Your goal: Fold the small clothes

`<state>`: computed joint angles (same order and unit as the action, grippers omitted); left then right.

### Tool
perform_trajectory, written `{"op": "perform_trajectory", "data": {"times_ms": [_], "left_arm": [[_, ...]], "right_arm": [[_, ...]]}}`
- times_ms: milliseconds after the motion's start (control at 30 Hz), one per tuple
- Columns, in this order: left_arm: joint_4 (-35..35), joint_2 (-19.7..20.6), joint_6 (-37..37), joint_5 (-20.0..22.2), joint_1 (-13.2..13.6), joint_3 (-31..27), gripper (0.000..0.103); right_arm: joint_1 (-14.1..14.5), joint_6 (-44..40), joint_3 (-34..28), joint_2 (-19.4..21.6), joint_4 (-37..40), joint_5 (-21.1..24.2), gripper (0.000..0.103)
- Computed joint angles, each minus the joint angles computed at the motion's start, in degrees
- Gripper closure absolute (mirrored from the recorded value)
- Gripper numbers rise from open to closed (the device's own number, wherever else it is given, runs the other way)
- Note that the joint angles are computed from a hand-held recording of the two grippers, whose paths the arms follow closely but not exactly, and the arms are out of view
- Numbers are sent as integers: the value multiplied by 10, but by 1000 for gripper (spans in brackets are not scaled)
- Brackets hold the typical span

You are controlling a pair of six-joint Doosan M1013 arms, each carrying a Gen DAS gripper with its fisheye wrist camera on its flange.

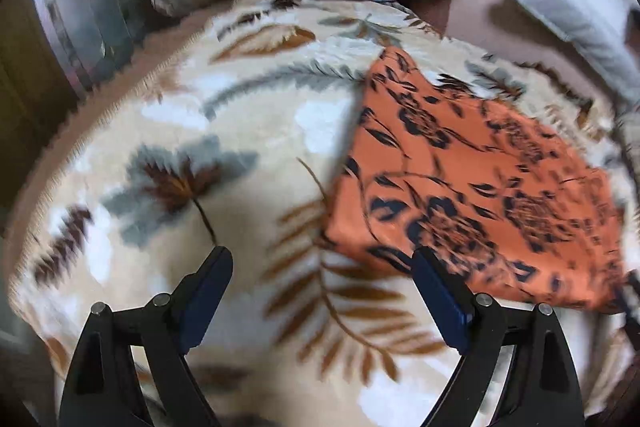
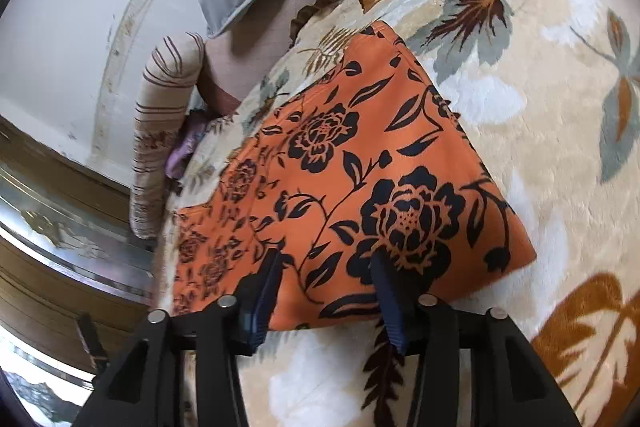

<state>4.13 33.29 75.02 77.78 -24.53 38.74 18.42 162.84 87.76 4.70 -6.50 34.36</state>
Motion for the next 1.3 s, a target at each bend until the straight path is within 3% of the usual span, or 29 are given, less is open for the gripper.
{"op": "perform_trajectory", "data": {"times_ms": [133, 267, 467, 767, 900, 1100, 1133, 1167, 1200, 1300], "left_arm": [[-124, 10, -31, 24, 20, -8, 11], [-172, 19, -60, 25, 23, -14, 11], [-203, 38, -90, 19, 27, -31, 13], [-177, 12, -84, -14, 27, 15, 18], [-197, 28, -94, 15, 29, -5, 18], [-200, 36, -112, -13, 30, -11, 18], [-196, 37, -118, -20, 29, -11, 28], [-192, 38, -119, -22, 28, -13, 48], [-185, 42, -120, -19, 27, -19, 57], [-174, 40, -119, -35, 24, -15, 63]], "right_arm": [[-8, -12, 19, -12, 53, -26, 47], [-18, -20, 46, -23, 113, -68, 46], [-26, -21, 59, -28, 158, -80, 46], [-27, -74, 54, -26, 232, -64, 42], [-26, -72, 46, -17, 231, -39, 42], [-25, -18, 44, -9, 175, -42, 42], [-24, -7, 44, -8, 162, -45, 42], [-24, 9, 43, -7, 143, -50, 42], [-22, 29, 42, -4, 115, -53, 42], [-18, 88, 35, 2, 44, -54, 42]]}}
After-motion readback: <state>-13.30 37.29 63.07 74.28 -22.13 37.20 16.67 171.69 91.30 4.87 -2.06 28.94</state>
